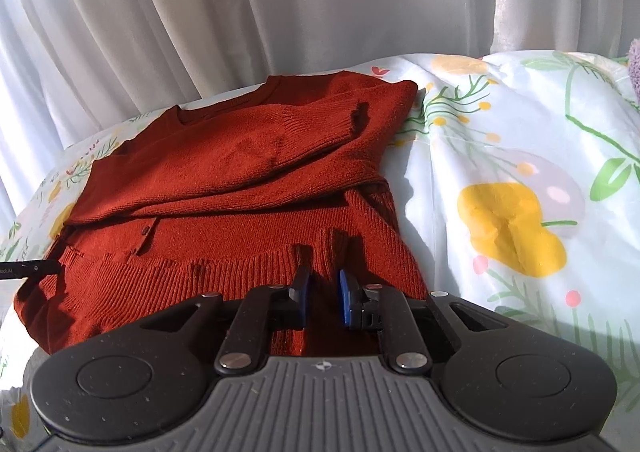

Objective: Fold small clothes

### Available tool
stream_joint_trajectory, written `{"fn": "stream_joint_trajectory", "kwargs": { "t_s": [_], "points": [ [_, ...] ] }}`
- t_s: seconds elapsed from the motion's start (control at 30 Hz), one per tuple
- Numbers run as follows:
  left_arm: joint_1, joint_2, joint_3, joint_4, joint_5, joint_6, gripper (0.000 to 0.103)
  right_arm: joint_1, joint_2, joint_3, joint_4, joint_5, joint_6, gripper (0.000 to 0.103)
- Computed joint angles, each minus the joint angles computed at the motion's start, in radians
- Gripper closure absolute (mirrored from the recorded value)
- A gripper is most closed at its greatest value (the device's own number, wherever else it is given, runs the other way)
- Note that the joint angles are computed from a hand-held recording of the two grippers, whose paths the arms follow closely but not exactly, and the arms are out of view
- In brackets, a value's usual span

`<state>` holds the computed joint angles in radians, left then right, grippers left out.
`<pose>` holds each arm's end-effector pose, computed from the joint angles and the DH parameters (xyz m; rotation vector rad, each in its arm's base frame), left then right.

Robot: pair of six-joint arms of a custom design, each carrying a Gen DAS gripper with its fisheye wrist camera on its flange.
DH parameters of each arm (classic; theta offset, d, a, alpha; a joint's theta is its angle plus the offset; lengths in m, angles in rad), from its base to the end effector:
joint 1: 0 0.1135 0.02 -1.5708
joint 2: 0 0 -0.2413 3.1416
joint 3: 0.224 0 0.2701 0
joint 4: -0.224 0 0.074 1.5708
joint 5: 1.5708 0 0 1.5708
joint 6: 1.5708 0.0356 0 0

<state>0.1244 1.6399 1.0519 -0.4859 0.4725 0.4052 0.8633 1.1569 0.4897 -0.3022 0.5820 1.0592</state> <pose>0.3388 0.0260 0.1651 0.5038 2.4677 -0.4172 0.1615 0.1588 0.1331 0.4430 2.2963 0.1928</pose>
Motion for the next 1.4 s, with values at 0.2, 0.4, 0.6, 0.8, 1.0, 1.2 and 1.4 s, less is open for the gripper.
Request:
{"fn": "stream_joint_trajectory", "kwargs": {
  "t_s": [0.2,0.4,0.6,0.8,1.0,1.2,1.4],
  "points": [
    [-0.003,0.014,0.038,-0.032,-0.004,-0.024,0.094,0.015,0.059,0.048,-0.031,0.027,-0.024,0.092],
    [0.06,-0.026,0.154,-0.11,0.202,-0.119,0.095,0.053,-0.015,0.071,-0.059,0.104,-0.028,0.096],
    [0.024,0.092,0.315,0.063,0.173,-0.298,0.095,-0.035,-0.118,0.109,0.061,0.165,-0.174,0.096],
    [-0.042,0.343,0.466,0.071,0.074,-0.329,0.095,-0.255,0.135,0.225,0.173,0.045,-0.262,0.096],
    [-0.025,0.393,0.463,0.009,0.13,-0.206,0.08,-0.333,0.316,0.279,0.194,-0.069,-0.299,0.09],
    [-0.026,0.429,0.5,-0.041,0.127,-0.15,0.084,-0.321,0.345,0.282,0.188,-0.071,-0.337,0.085],
    [-0.021,0.329,0.449,0.016,0.132,-0.177,0.094,-0.246,0.374,0.323,0.129,0.097,-0.304,0.095]
  ]
}}
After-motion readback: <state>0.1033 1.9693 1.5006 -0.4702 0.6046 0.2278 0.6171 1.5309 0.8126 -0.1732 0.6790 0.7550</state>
